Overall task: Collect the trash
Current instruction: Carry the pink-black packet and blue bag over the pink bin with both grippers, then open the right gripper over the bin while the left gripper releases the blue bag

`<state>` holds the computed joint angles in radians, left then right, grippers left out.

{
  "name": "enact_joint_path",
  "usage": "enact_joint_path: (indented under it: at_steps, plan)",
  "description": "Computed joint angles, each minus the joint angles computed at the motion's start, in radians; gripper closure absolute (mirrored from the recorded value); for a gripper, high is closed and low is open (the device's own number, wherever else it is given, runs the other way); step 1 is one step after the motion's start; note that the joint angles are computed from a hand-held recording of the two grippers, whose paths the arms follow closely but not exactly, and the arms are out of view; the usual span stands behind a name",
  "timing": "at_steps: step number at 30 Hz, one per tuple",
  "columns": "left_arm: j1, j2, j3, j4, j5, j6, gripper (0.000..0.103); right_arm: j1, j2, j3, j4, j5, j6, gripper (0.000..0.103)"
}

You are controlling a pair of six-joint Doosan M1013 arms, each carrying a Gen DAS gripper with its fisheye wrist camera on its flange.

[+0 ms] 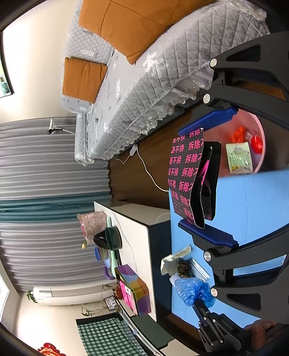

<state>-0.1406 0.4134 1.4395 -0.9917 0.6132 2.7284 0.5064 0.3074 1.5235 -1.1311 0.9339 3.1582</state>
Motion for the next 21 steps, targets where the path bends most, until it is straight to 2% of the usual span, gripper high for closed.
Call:
enact_joint_path:
  at_steps: [11, 21]
  plan:
    - [-0.064, 0.015, -0.021, 0.027, 0.033, -0.046, 0.099, -0.053, -0.028, 0.027, -0.021, -0.007, -0.047, 0.028]
    - [-0.117, 0.052, -0.064, 0.063, 0.028, -0.064, 0.099, -0.105, -0.03, 0.086, -0.039, -0.023, 0.068, 0.028]
